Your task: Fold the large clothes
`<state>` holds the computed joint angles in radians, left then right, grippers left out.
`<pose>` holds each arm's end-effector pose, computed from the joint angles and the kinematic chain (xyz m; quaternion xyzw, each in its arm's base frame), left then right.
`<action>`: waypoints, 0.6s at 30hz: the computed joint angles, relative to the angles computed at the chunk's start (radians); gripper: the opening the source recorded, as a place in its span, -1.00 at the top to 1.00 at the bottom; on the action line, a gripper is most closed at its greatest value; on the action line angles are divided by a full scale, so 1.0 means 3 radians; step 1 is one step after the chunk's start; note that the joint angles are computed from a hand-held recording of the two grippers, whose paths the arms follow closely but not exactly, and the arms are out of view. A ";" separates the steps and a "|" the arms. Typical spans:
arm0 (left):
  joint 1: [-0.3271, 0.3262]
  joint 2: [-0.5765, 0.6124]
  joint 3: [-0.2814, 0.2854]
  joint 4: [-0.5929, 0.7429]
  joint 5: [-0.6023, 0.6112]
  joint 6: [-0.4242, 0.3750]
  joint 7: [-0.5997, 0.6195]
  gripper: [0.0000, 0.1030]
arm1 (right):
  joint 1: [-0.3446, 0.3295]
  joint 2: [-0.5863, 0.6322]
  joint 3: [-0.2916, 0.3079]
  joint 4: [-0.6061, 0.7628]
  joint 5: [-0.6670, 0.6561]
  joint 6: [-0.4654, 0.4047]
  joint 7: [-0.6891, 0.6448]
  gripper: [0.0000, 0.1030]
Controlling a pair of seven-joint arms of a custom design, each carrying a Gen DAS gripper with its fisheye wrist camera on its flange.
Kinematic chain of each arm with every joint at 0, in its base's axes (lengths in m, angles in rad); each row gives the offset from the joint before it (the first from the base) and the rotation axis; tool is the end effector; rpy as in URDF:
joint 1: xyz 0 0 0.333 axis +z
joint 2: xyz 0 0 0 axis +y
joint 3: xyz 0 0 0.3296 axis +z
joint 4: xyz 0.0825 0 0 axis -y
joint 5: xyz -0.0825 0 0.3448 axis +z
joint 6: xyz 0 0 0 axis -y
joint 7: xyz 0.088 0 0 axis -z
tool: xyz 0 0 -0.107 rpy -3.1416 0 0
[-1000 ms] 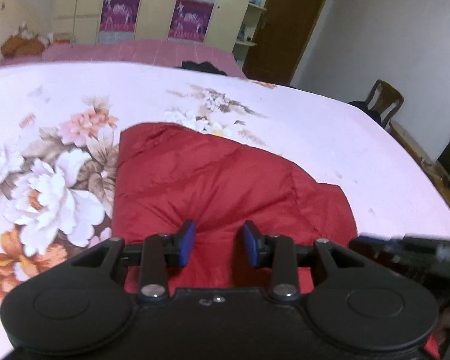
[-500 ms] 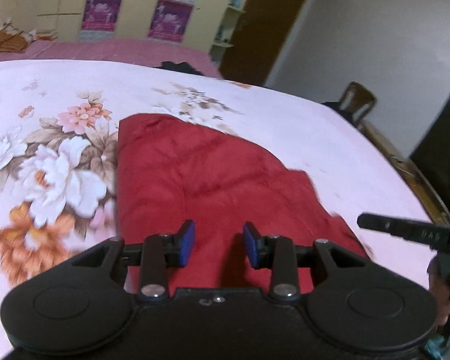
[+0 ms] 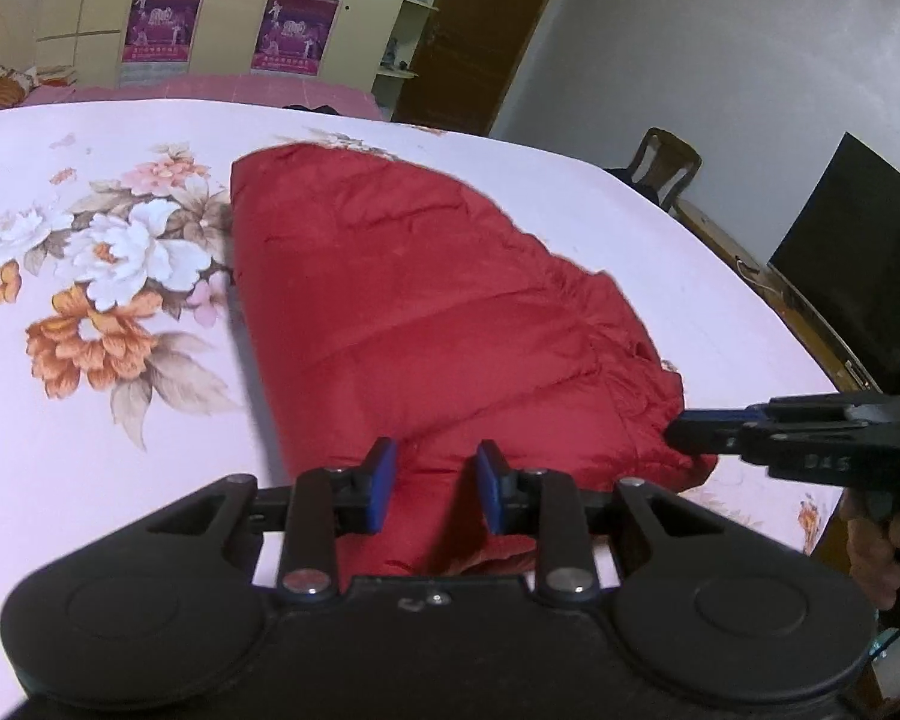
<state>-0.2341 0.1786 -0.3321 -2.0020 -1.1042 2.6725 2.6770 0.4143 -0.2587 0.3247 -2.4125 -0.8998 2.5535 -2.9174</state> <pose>0.5150 -0.2839 0.4504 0.3605 -0.8328 0.4200 0.0073 0.3209 0.3169 0.4759 -0.5229 0.7641 -0.2305 0.2994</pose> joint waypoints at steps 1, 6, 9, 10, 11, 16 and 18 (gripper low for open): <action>0.0005 0.0004 -0.0011 -0.0016 -0.0054 0.0030 0.0079 0.46 | 0.0009 0.0018 -0.0003 -0.0008 0.0047 -0.0006 0.0010 0.68; -0.0065 0.0018 -0.0076 -0.0132 -0.0206 0.0339 0.0469 0.45 | -0.0038 0.0160 -0.0050 -0.0113 0.0035 0.0183 0.0326 0.69; -0.0079 0.0054 -0.0058 -0.0104 -0.0111 0.0333 0.0343 0.45 | -0.0036 0.0209 -0.0112 -0.0123 0.0008 0.0265 0.0366 0.69; -0.0073 0.0051 -0.0043 -0.0085 -0.0036 0.0287 0.0235 0.46 | -0.0017 0.0181 -0.0136 -0.0121 0.0071 0.0259 0.0288 0.68; -0.0059 0.0034 -0.0036 -0.0071 0.0006 0.0243 0.0160 0.48 | -0.0002 0.0110 -0.0140 -0.0137 0.0116 0.0234 0.0240 0.68; -0.0006 0.0036 -0.0079 0.0074 -0.0471 0.0343 0.0489 0.48 | -0.0191 -0.0315 0.0042 -0.0184 -0.0238 0.0008 0.0553 0.68; -0.0058 0.0172 -0.0079 0.0246 -0.0418 0.0430 0.0442 0.48 | -0.0326 -0.0327 0.0040 -0.0164 -0.0433 -0.0008 0.0626 0.68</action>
